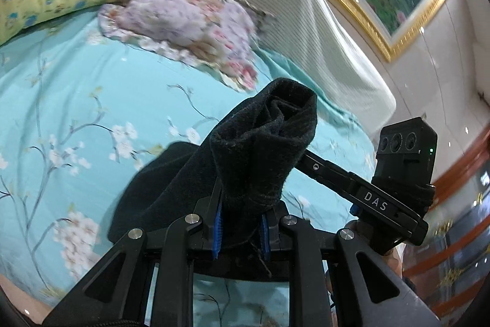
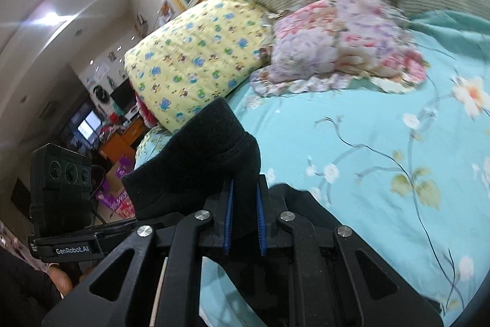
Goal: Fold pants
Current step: 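Carry the cuffs with both grippers over toward the folded waistband end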
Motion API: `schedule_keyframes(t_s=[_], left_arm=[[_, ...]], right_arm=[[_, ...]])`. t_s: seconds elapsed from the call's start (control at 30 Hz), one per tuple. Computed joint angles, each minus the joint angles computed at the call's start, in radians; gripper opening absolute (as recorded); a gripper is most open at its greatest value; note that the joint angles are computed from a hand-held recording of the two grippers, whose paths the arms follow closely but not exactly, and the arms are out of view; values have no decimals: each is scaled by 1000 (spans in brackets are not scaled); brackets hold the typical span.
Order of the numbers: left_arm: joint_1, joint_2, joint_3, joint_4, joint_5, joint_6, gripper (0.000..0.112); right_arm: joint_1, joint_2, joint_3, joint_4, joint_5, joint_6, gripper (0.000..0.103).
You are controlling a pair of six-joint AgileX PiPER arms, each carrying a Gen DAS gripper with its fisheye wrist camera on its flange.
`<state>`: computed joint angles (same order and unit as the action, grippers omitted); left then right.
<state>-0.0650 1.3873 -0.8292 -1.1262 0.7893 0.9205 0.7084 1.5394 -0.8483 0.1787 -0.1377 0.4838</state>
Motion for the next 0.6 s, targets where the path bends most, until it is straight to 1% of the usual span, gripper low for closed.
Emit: schedule_keyframes(t_s=[0.07, 0.2, 0.3, 0.6], left_arm=[[-50, 1, 4, 15, -24, -20, 18], [-135, 11, 9, 41, -78, -47, 18], [-220, 5, 27, 77, -138, -86, 18], [-415, 14, 38, 189, -269, -197, 18]], right_arm=[[-1, -33, 74, 16, -48, 7, 15], [-11, -76, 199, -3, -132, 76, 14], [-14, -100, 273, -1, -188, 98, 14], [-16, -146, 452, 23, -344, 165, 14]])
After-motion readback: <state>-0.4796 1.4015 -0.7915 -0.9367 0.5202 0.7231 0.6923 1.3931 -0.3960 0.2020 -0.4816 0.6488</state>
